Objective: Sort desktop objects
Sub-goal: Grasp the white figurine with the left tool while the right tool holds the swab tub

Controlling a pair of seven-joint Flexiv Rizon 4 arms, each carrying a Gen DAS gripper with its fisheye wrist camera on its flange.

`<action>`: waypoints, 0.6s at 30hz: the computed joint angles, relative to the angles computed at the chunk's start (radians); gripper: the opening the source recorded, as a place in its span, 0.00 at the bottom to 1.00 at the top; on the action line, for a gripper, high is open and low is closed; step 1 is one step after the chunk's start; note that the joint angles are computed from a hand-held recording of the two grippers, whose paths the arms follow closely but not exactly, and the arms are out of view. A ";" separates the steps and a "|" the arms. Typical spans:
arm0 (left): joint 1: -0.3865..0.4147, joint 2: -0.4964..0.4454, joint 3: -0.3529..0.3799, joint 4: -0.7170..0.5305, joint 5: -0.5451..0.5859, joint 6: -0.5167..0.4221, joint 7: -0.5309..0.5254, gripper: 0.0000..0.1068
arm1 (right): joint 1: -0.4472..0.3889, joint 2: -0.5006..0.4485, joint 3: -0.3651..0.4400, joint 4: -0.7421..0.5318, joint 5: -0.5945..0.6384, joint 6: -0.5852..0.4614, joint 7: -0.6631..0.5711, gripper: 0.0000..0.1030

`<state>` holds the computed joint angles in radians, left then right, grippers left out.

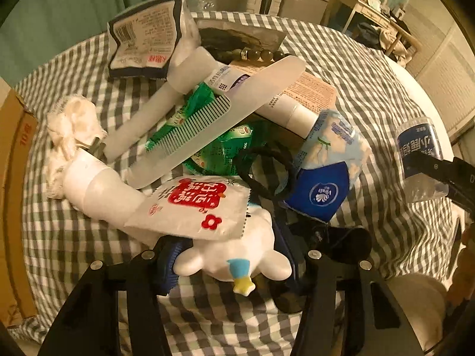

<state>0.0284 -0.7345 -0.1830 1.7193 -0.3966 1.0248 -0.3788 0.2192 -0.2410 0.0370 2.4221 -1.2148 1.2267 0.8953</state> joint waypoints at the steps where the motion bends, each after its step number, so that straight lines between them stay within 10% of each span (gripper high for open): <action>1: 0.012 0.013 -0.009 0.012 -0.007 -0.003 0.013 0.52 | 0.002 0.003 0.002 0.002 0.002 -0.003 0.003 0.65; 18: 0.139 0.215 -0.073 0.087 -0.394 -0.057 0.282 0.52 | 0.134 0.160 0.142 -0.088 0.217 -0.297 -0.156 0.65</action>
<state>0.1679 -0.5195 -0.2559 1.8061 -0.7901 0.9673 -0.0969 0.3533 -0.0810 0.1789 2.3345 -0.9974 0.9297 0.7390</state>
